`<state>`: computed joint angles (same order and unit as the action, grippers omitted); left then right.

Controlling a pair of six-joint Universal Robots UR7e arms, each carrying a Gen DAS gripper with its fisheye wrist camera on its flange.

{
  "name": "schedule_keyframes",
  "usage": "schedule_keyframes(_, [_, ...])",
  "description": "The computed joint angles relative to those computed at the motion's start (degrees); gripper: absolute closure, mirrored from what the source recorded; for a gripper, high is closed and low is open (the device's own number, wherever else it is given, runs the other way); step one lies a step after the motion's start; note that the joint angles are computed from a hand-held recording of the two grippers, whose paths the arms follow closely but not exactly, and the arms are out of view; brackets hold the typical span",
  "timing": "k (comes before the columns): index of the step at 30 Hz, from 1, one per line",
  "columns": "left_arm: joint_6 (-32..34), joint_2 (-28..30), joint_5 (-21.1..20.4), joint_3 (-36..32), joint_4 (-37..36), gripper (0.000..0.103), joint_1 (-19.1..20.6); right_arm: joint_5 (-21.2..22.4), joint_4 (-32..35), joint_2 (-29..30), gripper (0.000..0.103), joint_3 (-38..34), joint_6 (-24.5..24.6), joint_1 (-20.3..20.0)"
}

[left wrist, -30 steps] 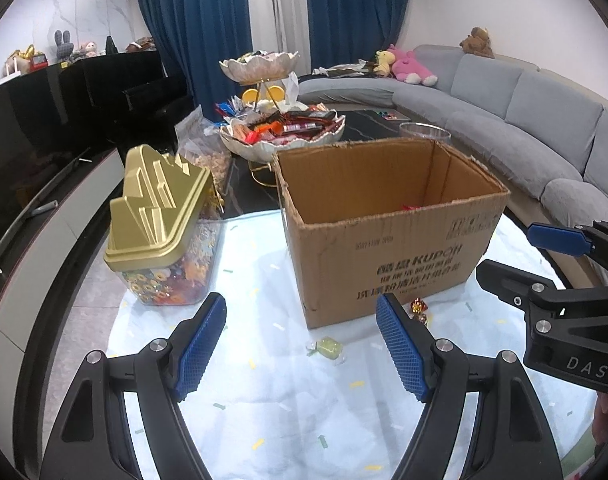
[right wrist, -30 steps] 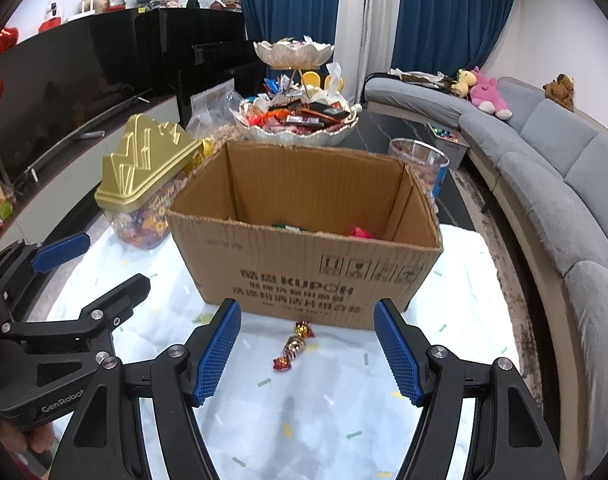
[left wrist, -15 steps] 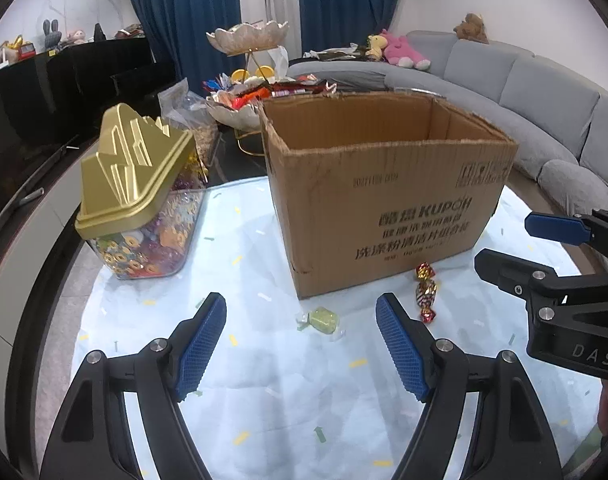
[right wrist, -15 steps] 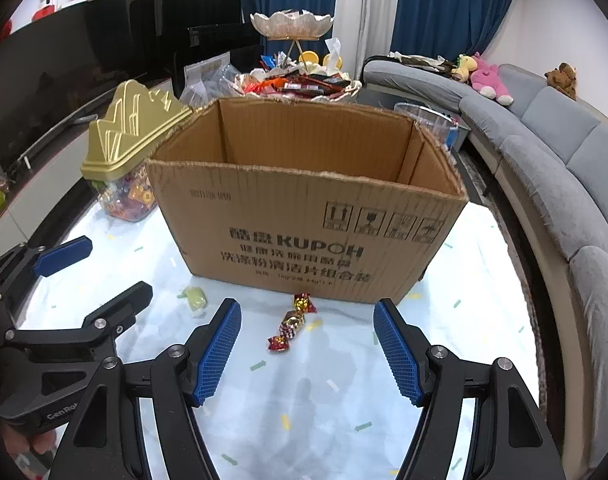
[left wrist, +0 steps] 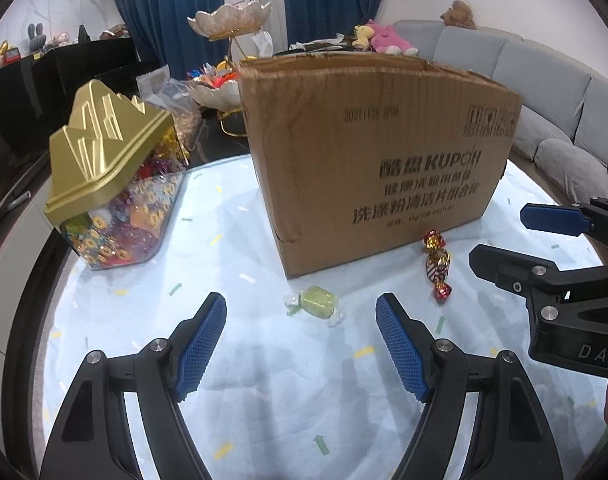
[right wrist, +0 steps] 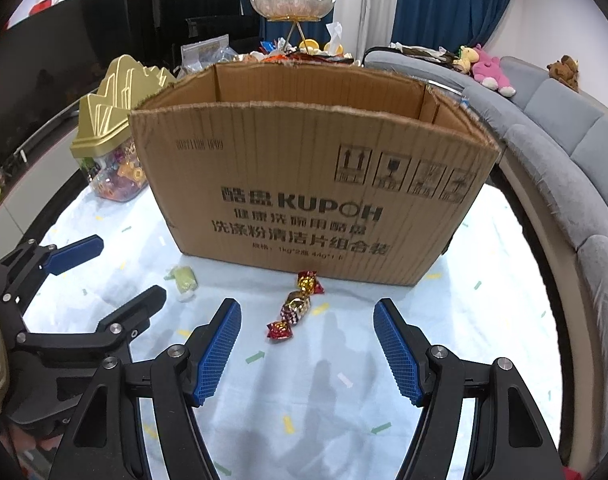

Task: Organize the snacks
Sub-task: 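Withdraw both open tools from the box toward the remaining candies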

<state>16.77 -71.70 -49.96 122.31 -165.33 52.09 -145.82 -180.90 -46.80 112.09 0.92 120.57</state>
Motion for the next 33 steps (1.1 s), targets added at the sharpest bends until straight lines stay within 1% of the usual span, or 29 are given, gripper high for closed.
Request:
schedule_keyframes(9, [1.47, 2.1, -0.69, -0.04, -1.43, 0.027, 1.49, 1.22, -1.1, 1.53, 0.033, 0.43, 0.34, -1.78])
schedule_keyframes(14, [4.01, 3.69, -0.59, -1.01, -3.28, 0.033, 2.14, 1.8, -1.96, 2.78, 0.033, -0.14, -0.08, -2.74])
schedule_keyframes(18, [4.88, 5.04, -1.35, -2.45, -3.03, 0.036, 3.18, 1.6, -2.59, 4.01, 0.033, -1.05, -1.08, -3.12])
schedule_keyframes(21, [5.93, 5.82, -2.57, -3.38, -2.06, 0.038, 3.83, 1.9, -3.17, 4.74, 0.033, -1.64, -1.77, -3.54])
schedule_keyframes(23, [5.57, 5.98, -3.51, -4.05, -0.66, 0.044, 4.15, 2.1, -3.49, 5.2, 0.033, -2.09, -2.16, -3.82])
schedule_keyframes(27, [4.77, 6.45, -4.81, -5.6, 1.93, 0.047, 5.0, 3.14, -2.79, 5.44, 0.033, -2.56, -1.96, -4.72])
schedule_keyframes(29, [3.95, 6.85, -5.32, -6.7, 4.58, 0.05, 5.43, 3.48, -2.14, 5.74, 0.033, -3.1, -1.9, -5.07])
schedule_keyframes(31, [4.13, 7.03, -5.74, -6.86, 4.63, 0.053, 5.48, 3.79, -2.03, 6.05, 0.033, -3.77, -2.03, -5.31])
schedule_keyframes(33, [4.31, 7.2, -5.63, -6.92, 4.49, 0.053, 5.46, 3.84, -1.67, 6.28, 0.033, -4.26, -1.92, -5.54])
